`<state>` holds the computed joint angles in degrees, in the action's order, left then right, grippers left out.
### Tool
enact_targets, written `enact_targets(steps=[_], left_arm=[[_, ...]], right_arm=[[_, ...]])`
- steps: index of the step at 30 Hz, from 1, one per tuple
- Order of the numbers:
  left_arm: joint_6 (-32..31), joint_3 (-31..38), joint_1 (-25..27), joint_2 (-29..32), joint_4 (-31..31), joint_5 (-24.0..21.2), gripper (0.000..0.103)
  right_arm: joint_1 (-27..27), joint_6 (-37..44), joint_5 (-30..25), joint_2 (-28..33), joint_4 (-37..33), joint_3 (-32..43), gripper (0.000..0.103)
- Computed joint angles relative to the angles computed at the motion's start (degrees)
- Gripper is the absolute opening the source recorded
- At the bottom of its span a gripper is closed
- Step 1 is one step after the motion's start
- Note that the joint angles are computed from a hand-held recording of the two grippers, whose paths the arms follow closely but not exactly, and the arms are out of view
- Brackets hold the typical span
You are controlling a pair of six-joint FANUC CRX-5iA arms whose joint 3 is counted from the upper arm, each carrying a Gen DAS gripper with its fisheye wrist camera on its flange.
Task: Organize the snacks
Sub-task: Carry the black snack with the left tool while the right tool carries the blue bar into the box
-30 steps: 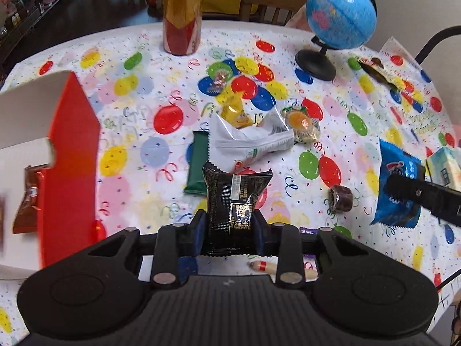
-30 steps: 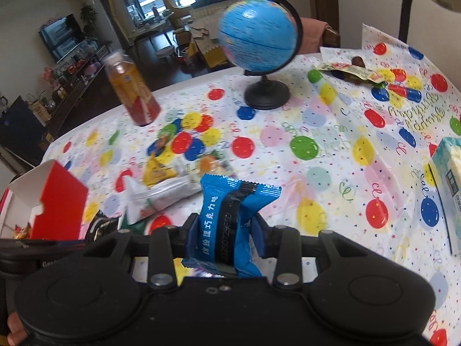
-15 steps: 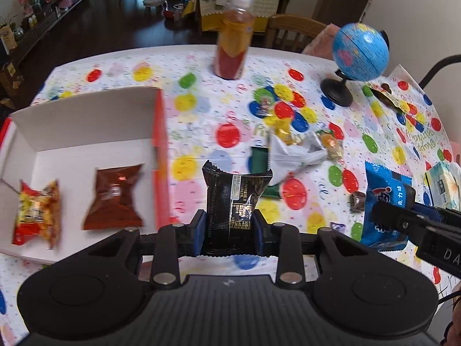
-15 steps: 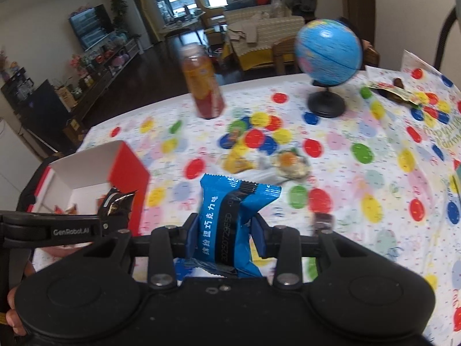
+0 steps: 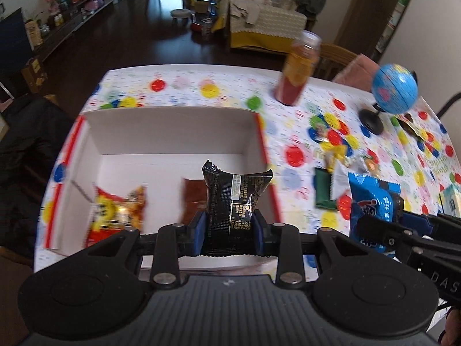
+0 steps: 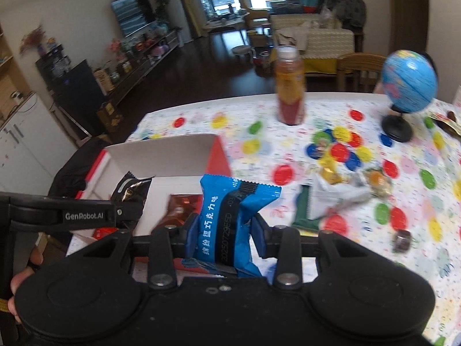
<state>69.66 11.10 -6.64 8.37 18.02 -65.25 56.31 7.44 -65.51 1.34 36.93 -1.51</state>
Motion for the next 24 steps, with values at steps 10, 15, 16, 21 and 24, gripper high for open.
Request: enact_targets(steps=[10,15,16,21,24], left_arm=[[-2.6,1.1,5.9,1.2,0.4,-0.2,0.033],[-2.2,3.2,7.4,3.4,-1.2,0.2,0.033],[-2.2,3.7,7.6,4.0,-1.4,0.3,0.033],[-1.3,7.3,7.7,8.1,-3.7,0.2,0.033],[-0.8,10.0,7.5,10.9,-4.9,-0.8,0.033]], right_arm=[[-0.3,5.5,0.8,8.8,-2.2,9.7,0.036],[-1.1,8.6,0.9,12.9,-3.8,14.2,0.036],[-1.4,9.3,0.9,13.8,-4.3,15.2,0.036],[-3.0,12.3,0.7,18.0,-7.2,19.5,0.036],[-4.1,14.4,0.6,20.2,-9.4,21.7,0.037]])
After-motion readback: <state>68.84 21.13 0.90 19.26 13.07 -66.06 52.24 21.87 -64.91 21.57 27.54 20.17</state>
